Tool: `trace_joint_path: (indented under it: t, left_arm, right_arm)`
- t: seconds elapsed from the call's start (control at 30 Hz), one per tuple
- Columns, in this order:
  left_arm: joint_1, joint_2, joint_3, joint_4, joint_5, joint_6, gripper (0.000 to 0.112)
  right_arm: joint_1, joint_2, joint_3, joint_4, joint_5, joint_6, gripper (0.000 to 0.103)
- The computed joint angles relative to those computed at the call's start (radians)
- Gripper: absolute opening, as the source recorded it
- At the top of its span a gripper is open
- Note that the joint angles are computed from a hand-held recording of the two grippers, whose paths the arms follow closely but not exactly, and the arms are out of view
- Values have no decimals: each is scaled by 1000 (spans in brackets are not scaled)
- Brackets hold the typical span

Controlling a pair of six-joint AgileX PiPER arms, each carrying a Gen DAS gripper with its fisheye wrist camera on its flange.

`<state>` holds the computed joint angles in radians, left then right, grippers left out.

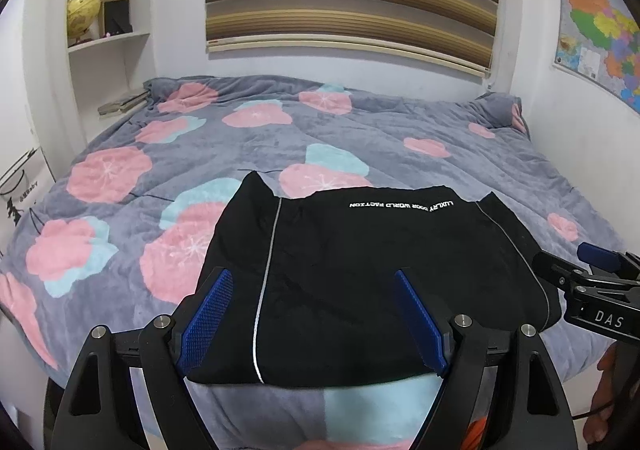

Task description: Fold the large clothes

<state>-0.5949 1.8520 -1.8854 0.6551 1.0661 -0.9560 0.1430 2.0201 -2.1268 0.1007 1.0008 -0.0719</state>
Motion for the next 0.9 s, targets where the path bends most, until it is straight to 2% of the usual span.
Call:
trace_joint_path:
  t: [0.9]
  left_arm:
    - [1,12,-17,-20,11,18,84]
  right_arm:
    - [-3,10,-5,19,16,-15,93]
